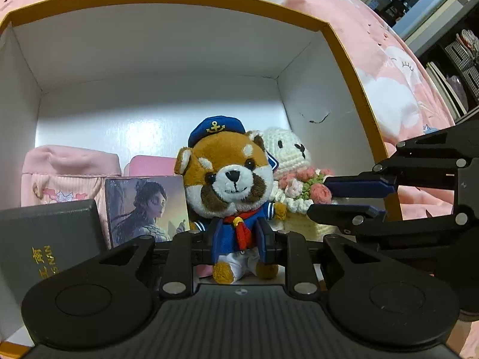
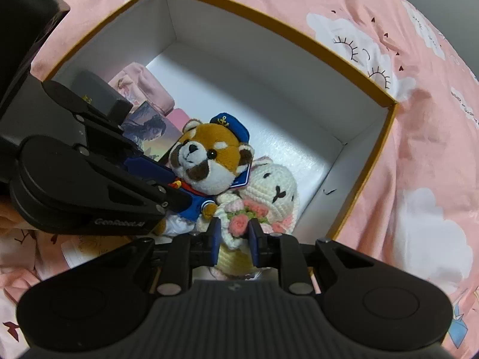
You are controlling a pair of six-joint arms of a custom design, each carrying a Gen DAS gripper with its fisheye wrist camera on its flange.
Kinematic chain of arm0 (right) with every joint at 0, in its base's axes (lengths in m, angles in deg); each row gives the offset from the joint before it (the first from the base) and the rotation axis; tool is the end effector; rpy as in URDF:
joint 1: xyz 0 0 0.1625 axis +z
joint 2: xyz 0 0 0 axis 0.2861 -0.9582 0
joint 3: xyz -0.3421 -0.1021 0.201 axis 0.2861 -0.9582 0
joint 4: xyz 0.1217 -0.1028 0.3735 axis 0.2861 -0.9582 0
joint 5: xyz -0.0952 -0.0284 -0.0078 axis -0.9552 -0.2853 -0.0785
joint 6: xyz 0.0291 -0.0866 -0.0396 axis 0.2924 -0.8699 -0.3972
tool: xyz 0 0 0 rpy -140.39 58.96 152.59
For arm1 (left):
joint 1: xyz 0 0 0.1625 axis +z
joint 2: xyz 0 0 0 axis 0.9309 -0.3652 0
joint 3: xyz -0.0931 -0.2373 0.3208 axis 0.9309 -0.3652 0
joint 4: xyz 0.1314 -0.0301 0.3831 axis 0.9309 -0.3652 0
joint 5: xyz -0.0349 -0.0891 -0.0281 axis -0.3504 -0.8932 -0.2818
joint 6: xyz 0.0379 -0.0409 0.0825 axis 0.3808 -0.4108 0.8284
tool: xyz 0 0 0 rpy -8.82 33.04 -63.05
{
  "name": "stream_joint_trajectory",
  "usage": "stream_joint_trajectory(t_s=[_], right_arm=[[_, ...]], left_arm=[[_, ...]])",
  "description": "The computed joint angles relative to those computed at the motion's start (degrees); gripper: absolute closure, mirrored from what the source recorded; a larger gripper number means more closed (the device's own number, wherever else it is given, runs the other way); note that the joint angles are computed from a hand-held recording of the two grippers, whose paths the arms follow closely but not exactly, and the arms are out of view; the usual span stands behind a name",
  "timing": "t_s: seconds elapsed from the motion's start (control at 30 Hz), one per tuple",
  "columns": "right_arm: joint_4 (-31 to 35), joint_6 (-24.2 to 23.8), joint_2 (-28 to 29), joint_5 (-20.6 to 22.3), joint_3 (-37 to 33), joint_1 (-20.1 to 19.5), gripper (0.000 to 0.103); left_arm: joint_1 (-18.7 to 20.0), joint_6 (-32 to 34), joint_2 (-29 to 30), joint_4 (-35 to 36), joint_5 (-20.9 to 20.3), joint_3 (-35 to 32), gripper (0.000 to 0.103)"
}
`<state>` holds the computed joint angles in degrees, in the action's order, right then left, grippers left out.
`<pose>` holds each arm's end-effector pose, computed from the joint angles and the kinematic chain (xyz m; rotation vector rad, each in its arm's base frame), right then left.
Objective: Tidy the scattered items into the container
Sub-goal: 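Open both grippers to release the fox plush and bunny into the box, then move the left gripper to the pink fluffy pom-pom and grasp it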
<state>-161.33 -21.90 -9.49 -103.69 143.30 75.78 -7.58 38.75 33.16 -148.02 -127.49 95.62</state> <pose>0.1054 -0.7679 0.1900 0.8669 -2.2365 0.1390 -0.2403 -0.7863 -0.0198 0.5705 2.7171 -0.2246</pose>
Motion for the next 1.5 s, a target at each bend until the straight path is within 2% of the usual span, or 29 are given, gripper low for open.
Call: stream_joint_trajectory(t_s=[0.13,0.2,0.27,0.43,0.53,0.63,0.73,0.77,0.83,0.87,0.97,1.17,1.3,1.4,1.5], right_arm=[[-0.7,-0.4,-0.2,0.9,0.3,-0.2,0.081],[-2.1,-1.1,-0.8,1.9,1.3,-0.3,0.077],[-5.5,-3.0,-1.7,2.9,3.5,-0.3,0.076],[-10.7,-4.0,-4.6,5.2,8.8,-0.3,0.067],[-17.7,-5.9,-6.1,6.2,13.1,0.0,0.061],[-28.1,-8.0,-7.3,7.6,18.0,0.2,0.053],[-37.1,-9.2,-8.6,11.0,22.4,0.0,0.049],[-39.5,-8.9,-9.2,12.6,23.9,-0.2,0.049],[-44.4,-7.7,-10.3,16.3,26.8,-0.7,0.048],[-47.3,-6.9,-10.6,18.1,28.2,-1.0,0.043],[-55.1,-3.8,-10.7,20.6,30.9,-1.3,0.036],[-61.1,2.8,-11.7,24.0,34.1,-2.2,0.037],[-64.6,5.4,-11.3,22.7,35.2,-2.7,0.037],[-63.1,7.3,-11.8,21.4,36.4,-3.2,0.038],[-61.0,8.8,-12.6,20.8,38.3,-3.7,0.040]], left_arm=[[-0.7,0.2,-0.5,-2.6,1.6,1.8,0.076],[-1.4,1.1,-1.5,-5.7,3.1,4.4,0.075],[-2.2,1.8,-2.4,-7.9,5.1,6.7,0.071],[-4.7,2.0,-5.1,-14.7,11.7,13.2,0.069],[-6.2,3.8,-6.9,-21.3,14.1,17.8,0.068],[-7.6,6.9,-8.4,-29.2,16.4,22.1,0.067],[-8.8,10.3,-9.3,-37.0,17.5,25.4,0.060],[-9.0,11.4,-9.9,-39.8,17.6,26.7,0.054],[-9.5,13.1,-11.0,-44.7,17.2,28.9,0.053],[-9.6,13.9,-11.6,-46.6,17.0,29.9,0.053],[-10.1,15.6,-13.3,-50.5,17.7,32.5,0.053],[-10.0,16.5,-16.5,-52.2,20.6,36.4,0.052],[-9.1,13.6,-19.2,-48.2,20.6,38.4,0.052],[-8.4,11.5,-21.5,-45.7,18.5,40.3,0.052],[-8.1,10.2,-22.7,-43.3,18.2,41.5,0.052]])
